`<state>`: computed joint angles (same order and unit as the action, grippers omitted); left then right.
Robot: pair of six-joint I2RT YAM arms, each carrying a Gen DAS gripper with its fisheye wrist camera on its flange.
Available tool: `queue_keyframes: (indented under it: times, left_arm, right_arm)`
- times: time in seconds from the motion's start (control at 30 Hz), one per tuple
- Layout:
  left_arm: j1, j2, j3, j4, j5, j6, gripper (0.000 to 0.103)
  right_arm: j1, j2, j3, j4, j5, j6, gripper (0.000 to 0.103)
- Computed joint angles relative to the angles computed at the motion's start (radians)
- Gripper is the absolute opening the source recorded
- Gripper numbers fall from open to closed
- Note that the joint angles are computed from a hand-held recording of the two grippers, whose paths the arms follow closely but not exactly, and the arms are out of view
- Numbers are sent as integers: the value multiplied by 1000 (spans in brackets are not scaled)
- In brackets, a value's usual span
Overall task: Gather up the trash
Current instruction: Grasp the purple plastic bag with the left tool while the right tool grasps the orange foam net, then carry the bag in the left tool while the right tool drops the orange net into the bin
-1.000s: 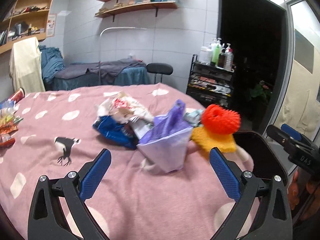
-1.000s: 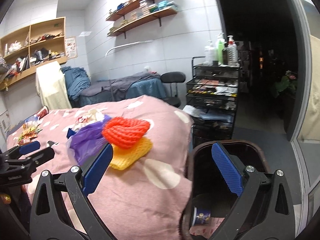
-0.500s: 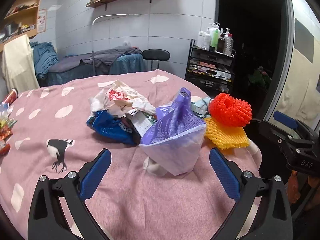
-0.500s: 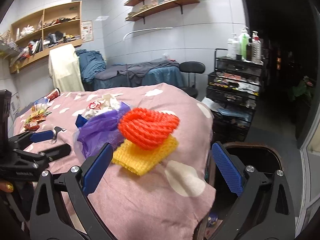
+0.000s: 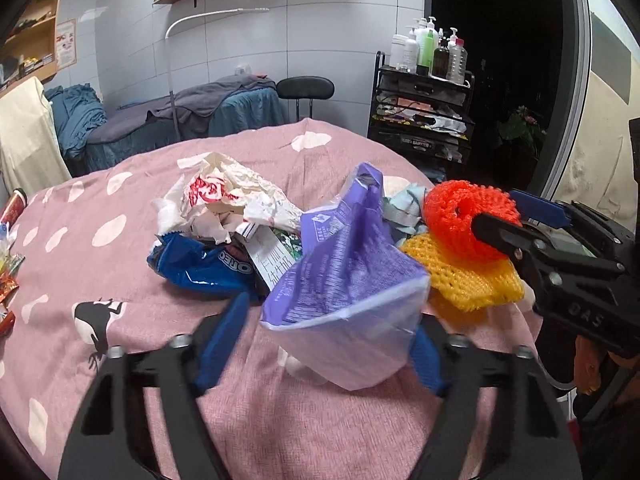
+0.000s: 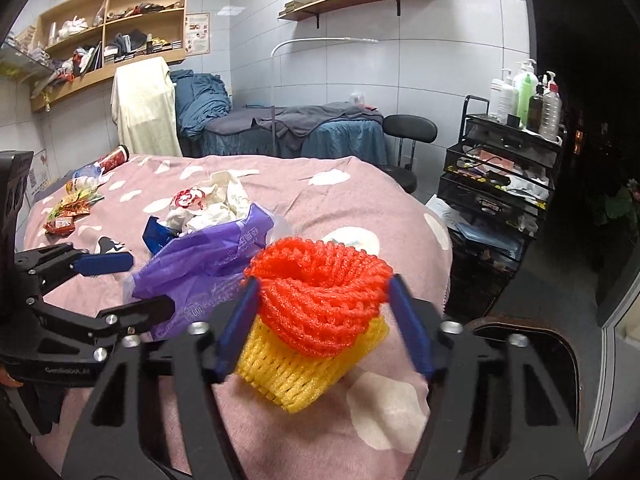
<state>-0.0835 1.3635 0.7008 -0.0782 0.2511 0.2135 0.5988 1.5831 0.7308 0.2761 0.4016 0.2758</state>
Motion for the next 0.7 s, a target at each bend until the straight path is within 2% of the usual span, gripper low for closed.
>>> queue_keyframes:
  times: [0.07, 0.13, 0.17, 0.2, 0.37, 0.7]
  left_arm:
    - [10, 10, 5, -8, 10, -9, 46]
    - [22, 4, -1, -2, 22, -19, 41]
    - [26, -5, -8, 4, 25, -23, 33]
    - [27, -15, -14, 11, 21, -30, 28]
    - [56, -55, -38, 35, 43, -69, 20]
    - [125, -182, -72, 49, 94, -149, 16]
  right_arm:
    - [-12, 10, 3, 10, -29, -7, 37]
    - [-18, 12, -2, 28, -44, -15, 28]
    - [-16, 13, -3, 35, -43, -18, 23]
    - [-12, 10, -6, 40, -36, -18, 22]
    - [-5, -26, -41, 89, -25, -16, 18]
    - [38, -148, -111, 141, 24, -25, 17]
